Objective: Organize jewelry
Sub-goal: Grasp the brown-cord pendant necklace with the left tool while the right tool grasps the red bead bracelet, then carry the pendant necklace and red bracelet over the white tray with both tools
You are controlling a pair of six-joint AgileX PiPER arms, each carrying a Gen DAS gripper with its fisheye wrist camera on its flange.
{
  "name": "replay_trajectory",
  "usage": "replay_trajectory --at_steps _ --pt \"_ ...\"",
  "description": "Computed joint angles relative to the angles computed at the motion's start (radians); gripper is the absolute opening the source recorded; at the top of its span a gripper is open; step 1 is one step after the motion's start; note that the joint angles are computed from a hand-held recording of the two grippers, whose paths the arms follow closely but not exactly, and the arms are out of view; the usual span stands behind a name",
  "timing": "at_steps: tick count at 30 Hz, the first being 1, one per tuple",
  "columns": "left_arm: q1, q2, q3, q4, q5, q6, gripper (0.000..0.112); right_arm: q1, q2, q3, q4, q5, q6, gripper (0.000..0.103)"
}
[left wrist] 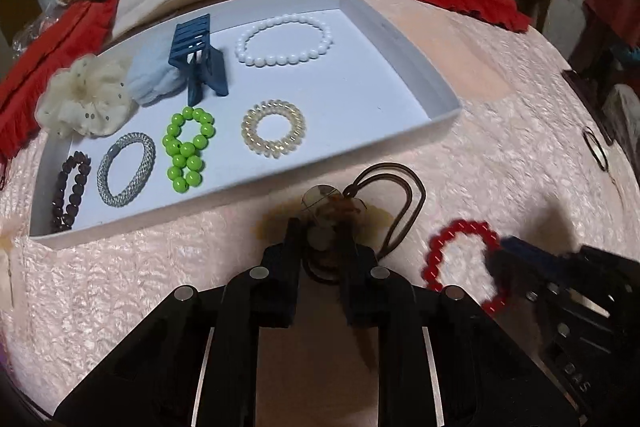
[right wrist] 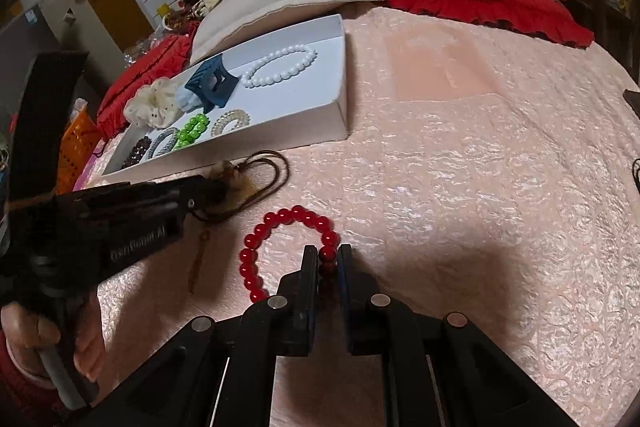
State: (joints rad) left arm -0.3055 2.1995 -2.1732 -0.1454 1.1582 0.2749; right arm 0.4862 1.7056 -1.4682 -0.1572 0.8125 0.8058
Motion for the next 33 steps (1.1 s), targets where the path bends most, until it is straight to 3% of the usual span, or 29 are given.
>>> replay_trajectory --at_steps 10,15,33 --pt "0.121 -0.226 0.210 -0.146 -0.021 0.114 0.015 -0.005 -0.025 -0.016 0.043 -0.024 -0.001 0.009" --pt "0.172 -0.349 0.337 -0.181 -0.064 0.141 0.015 0.026 -0.035 -0.073 -0.001 0.018 0.026 0.009" --pt "0.300 -0.530 0.555 -0.268 -0.096 0.126 0.015 0.121 -0.042 -0.271 -0.116 0.180 0.036 0.009"
